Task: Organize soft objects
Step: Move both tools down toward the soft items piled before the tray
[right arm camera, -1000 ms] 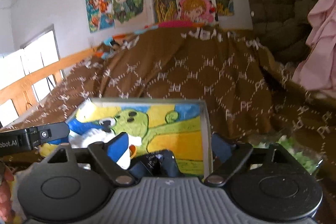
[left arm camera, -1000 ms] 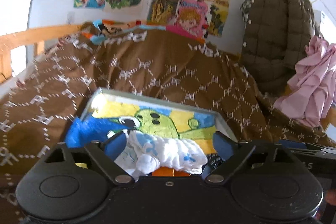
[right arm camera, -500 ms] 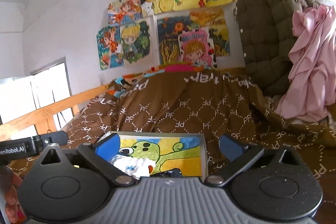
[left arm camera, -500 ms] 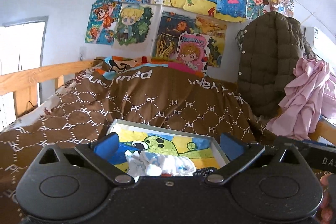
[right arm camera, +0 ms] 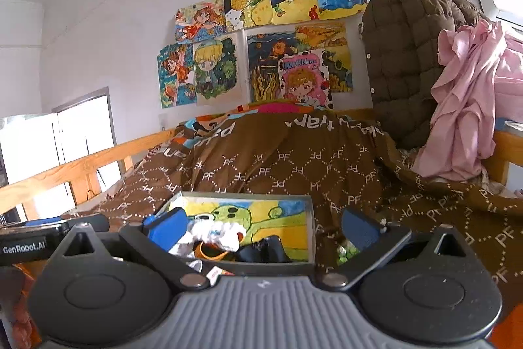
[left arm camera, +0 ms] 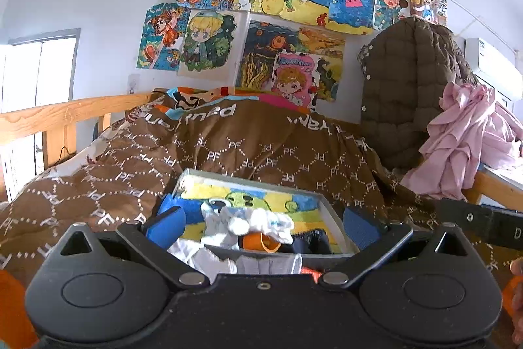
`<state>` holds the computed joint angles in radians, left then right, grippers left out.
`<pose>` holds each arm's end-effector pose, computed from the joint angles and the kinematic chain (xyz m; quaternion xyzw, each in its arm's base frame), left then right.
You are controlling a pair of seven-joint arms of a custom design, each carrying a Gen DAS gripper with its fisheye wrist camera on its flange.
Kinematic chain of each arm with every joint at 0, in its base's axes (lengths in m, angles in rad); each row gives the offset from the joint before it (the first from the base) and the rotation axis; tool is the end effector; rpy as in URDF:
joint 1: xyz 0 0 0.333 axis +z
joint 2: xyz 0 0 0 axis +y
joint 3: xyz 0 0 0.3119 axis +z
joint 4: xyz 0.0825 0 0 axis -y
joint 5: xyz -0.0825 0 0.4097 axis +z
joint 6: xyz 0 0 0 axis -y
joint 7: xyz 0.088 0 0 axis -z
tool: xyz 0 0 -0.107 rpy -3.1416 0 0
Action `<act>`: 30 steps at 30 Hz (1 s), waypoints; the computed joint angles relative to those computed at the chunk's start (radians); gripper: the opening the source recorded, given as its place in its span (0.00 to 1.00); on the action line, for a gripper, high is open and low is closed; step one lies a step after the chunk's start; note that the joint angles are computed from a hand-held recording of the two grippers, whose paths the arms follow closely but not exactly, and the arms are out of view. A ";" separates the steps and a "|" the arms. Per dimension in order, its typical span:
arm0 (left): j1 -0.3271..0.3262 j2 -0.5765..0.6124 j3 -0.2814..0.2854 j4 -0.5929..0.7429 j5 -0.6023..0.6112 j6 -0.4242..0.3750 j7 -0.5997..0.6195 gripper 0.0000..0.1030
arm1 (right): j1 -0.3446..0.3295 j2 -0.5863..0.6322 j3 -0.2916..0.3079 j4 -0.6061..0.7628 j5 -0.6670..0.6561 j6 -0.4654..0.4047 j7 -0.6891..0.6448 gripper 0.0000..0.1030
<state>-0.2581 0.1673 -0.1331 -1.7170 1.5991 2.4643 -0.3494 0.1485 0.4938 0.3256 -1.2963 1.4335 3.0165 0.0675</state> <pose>0.6302 -0.2553 0.5371 -0.6661 0.4177 -0.4011 0.4702 0.7247 0.2208 0.5473 -0.6605 0.3984 -0.2670 0.5777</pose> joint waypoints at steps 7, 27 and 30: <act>-0.006 -0.035 -0.016 -0.052 -0.017 -0.006 0.018 0.99 | 0.008 -0.080 -0.027 -0.111 0.080 0.011 -0.073 1.00; 0.005 -0.046 -0.039 -0.097 -0.277 0.038 0.321 0.99 | 0.182 -0.123 -0.289 -0.278 -0.799 -0.065 0.785 1.00; 0.001 -0.039 -0.036 -0.090 -0.315 0.032 0.356 0.99 | 0.178 -0.115 -0.293 -0.269 -0.879 -0.098 0.858 1.00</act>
